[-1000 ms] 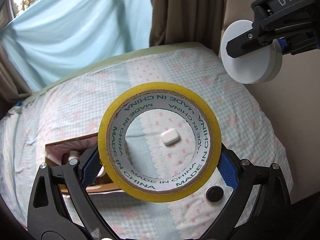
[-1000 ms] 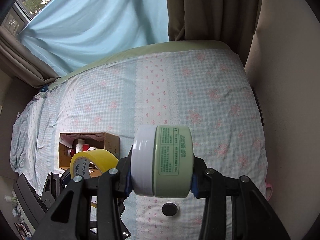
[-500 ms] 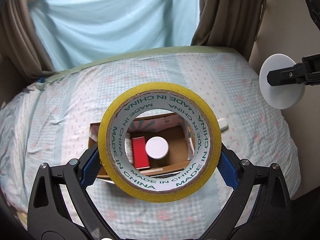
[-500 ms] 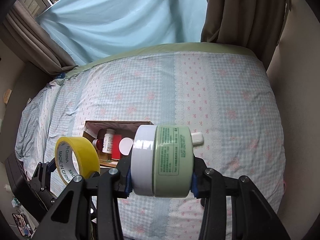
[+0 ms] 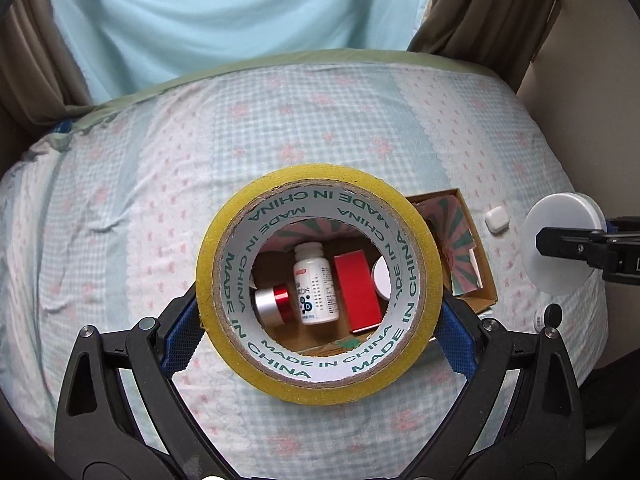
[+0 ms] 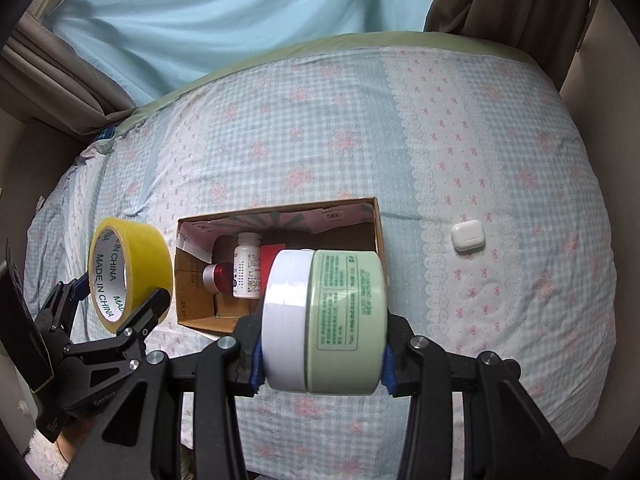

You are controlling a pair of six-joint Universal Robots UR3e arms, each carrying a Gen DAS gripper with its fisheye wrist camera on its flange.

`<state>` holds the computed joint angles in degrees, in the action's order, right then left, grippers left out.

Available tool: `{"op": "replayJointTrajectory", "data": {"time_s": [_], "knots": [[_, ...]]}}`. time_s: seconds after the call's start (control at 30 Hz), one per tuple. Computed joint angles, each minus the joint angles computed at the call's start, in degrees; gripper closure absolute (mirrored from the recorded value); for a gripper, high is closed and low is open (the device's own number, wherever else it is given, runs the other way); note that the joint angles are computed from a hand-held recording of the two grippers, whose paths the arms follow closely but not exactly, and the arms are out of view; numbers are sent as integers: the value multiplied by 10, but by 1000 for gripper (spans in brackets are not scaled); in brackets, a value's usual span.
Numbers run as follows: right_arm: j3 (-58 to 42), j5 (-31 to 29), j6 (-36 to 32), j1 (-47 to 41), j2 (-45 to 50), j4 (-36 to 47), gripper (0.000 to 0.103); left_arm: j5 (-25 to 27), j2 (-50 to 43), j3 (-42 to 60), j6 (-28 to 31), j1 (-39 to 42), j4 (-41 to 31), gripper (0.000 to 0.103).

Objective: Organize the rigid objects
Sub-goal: 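Carry the tape and green jar into the cardboard box and open both tools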

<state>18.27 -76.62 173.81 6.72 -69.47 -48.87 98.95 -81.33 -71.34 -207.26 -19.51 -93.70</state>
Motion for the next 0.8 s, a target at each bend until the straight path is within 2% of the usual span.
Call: {"op": "replayJointTrajectory", "data": {"time_s": [0.13, 0.33, 0.53, 0.8], "knots": [[164, -20, 28, 37, -29, -113, 63, -50, 35, -118, 39, 62, 55, 6], [258, -42, 39, 66, 3, -195, 63, -114, 24, -216, 89, 121, 113, 6], [277, -58, 17, 70, 52, -246, 63, -139, -53, -219, 99, 130, 145, 6], [231, -61, -3, 71, 117, -250, 63, -114, -129, -182, 105, 110, 142, 6]]}}
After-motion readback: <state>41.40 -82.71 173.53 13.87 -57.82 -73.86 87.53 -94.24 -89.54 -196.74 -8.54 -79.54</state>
